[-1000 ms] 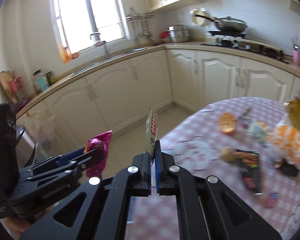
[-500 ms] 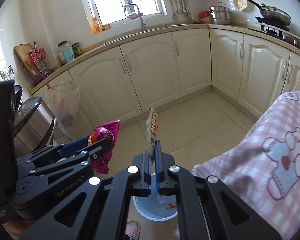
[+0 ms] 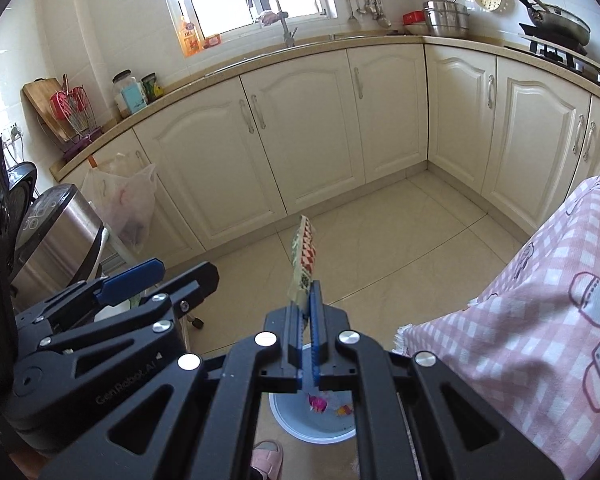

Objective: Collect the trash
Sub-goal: 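Carry both wrappers over the blue bucket and open both grippers, then grasp the dark snack wrapper with the left gripper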

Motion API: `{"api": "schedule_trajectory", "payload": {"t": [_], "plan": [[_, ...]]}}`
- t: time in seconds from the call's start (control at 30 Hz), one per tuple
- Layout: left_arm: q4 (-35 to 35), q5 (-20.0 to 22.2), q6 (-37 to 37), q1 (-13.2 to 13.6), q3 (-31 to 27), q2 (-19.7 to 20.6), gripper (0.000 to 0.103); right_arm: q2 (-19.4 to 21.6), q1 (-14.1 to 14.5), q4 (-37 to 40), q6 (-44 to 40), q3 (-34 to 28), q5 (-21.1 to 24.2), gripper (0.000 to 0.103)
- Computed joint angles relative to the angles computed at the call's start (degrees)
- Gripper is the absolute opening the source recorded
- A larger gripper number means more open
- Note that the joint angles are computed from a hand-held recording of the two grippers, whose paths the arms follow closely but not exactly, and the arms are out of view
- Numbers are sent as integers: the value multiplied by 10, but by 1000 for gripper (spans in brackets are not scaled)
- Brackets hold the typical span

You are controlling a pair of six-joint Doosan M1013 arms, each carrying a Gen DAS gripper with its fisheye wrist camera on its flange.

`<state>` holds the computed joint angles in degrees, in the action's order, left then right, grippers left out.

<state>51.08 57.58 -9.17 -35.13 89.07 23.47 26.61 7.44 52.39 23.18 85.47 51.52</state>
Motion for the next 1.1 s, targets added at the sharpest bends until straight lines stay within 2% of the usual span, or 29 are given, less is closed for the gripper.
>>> {"api": "schedule_trajectory", "payload": {"t": [0.47,0.57,0.7,0.9,1.1], "plan": [[26,29,-19,-5,3,-8,54,9,3,47,-10,-5,12,7],[26,29,-21,-6,4,-10,54,4,3,52,-19,0,1,8],[32,29,-23,-10,1,-11,54,-10,1,57,-30,10,-24,15],[55,22,-24,-23,-15,-11,54,-36,-16,72,-47,25,-66,19],[75,13,1,-39,-54,5,56,-56,-51,97,-59,29,-93,20]]}}
